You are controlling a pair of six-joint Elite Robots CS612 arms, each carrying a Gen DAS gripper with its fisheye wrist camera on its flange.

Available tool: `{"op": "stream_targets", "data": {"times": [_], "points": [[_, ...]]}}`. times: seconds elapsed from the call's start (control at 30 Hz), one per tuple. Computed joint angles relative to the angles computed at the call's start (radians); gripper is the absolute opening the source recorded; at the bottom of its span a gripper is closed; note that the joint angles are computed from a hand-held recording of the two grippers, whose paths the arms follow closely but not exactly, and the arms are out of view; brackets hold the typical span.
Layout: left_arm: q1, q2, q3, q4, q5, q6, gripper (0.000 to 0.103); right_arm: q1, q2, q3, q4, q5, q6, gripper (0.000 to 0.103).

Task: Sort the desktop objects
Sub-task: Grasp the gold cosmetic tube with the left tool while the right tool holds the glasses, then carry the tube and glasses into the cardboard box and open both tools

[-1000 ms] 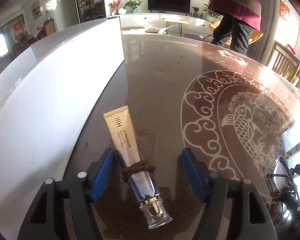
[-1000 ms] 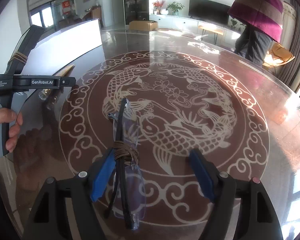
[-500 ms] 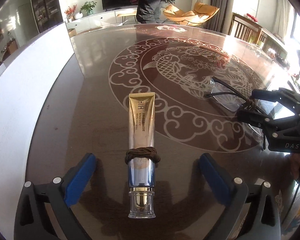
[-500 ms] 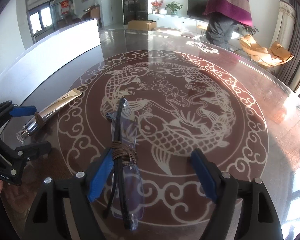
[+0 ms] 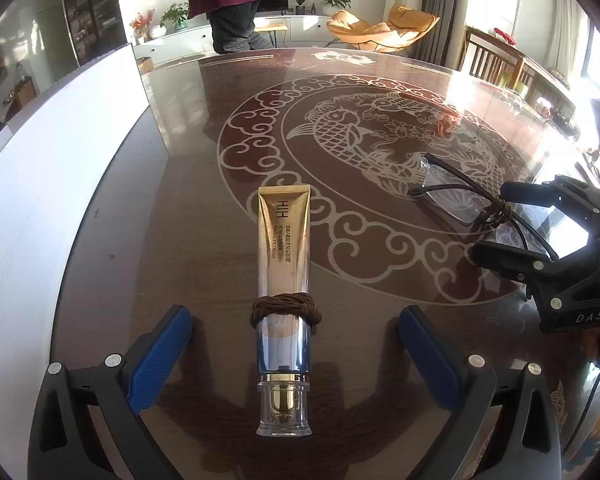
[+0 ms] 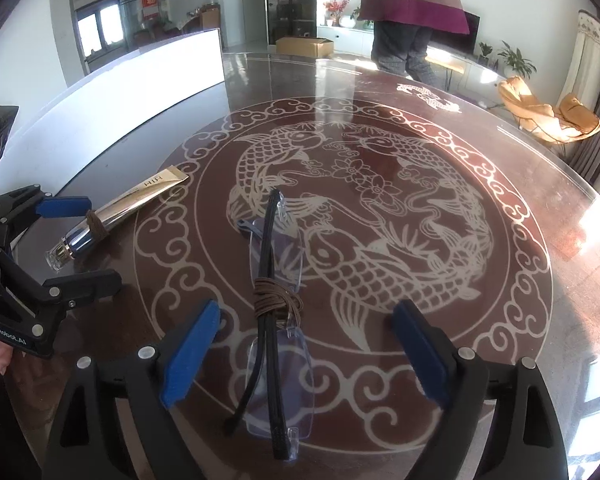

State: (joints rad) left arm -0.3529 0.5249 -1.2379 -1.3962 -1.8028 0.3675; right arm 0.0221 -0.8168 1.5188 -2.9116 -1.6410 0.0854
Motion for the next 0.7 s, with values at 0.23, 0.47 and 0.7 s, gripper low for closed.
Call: {"op": "stream_targets", "data": {"times": [0.23, 0.47, 0.7], "points": [[0.0, 0.0, 0.0, 0.0, 0.0, 0.0, 0.103, -0.001, 0.0, 0.0, 0.001, 0.014, -0.004, 0.093], [0.0, 0.0, 0.001, -0.001, -0.001, -0.001, 0.103, -0.003, -0.001, 0.001, 0.005, 0.016, -0.004, 0.095], [0.003, -0.013, 0.007, 0.042, -0.001, 0.035, 0.103, -0.005, 0.0, -0.059, 0.179, 0.039, -0.05, 0.103]]}}
